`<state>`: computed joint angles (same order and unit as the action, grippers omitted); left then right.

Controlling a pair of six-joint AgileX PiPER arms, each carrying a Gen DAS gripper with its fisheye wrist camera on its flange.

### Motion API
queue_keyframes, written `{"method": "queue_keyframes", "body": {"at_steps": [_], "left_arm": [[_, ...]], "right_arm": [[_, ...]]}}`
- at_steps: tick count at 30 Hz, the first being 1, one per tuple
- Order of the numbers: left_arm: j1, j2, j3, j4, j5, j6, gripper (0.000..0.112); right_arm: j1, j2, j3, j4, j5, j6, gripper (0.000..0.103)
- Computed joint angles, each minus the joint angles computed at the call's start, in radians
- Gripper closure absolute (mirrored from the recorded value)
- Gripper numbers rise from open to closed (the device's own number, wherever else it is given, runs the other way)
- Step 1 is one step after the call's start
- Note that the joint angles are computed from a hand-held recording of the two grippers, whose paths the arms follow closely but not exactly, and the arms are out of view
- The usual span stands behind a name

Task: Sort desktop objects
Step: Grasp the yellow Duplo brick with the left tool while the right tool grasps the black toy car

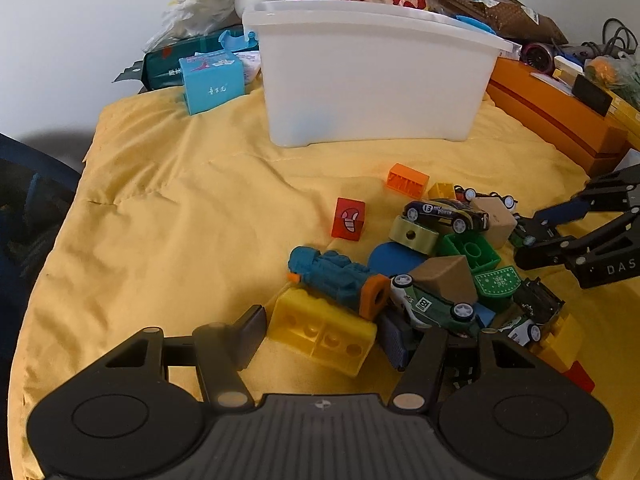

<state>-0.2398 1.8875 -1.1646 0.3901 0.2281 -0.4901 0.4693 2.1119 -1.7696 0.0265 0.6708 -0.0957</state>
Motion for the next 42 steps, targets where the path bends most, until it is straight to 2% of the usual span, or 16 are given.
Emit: {"method": "queue_keyframes", "body": {"at_steps": [2,4,7,10,14,19,25,32,37,42], "left_arm": [[0.008,-0.004,0.007,-0.073,-0.012,0.081,0.054],[0.013,-0.012,0.017,-0.146,-0.023,0.163,0.055],[0.010,-0.028,0.035,-0.164,-0.029,0.189,0.055],[0.007,-0.046,0.058,-0.128,-0.045,0.151,0.055],[-0.003,-0.068,0.081,0.010,-0.054,0.011,0.055],[0.008,-0.107,0.093,-0.084,-0.051,0.069,0.055],[0.022,-0.171,0.109,-0.116,-0.061,0.031,0.055],[0.019,-0.222,0.066,-0.077,-0.005,-0.036,0.055],[0.013,-0.230,0.003,-0.122,0.036,0.010,0.055],[0.005,-0.221,-0.050,-0.141,0.061,0.025,0.055]], "right_arm": [[-0.015,0.011,-0.021,0.059,0.026,-0.045,0.051],[-0.019,0.002,-0.011,0.068,0.019,-0.047,0.061],[-0.030,-0.014,0.008,0.106,0.019,-0.064,0.068],[-0.038,-0.033,0.035,0.129,0.012,-0.077,0.069],[-0.040,-0.026,0.030,0.134,0.024,-0.067,0.066],[-0.034,-0.009,0.003,0.115,0.029,-0.060,0.067],[-0.052,-0.060,0.064,0.179,-0.012,-0.112,0.070],[-0.079,-0.127,0.129,0.283,-0.058,-0.139,0.070],[-0.085,-0.151,0.130,0.361,-0.049,-0.144,0.070],[-0.069,-0.148,0.091,0.355,-0.034,-0.140,0.069]]}}
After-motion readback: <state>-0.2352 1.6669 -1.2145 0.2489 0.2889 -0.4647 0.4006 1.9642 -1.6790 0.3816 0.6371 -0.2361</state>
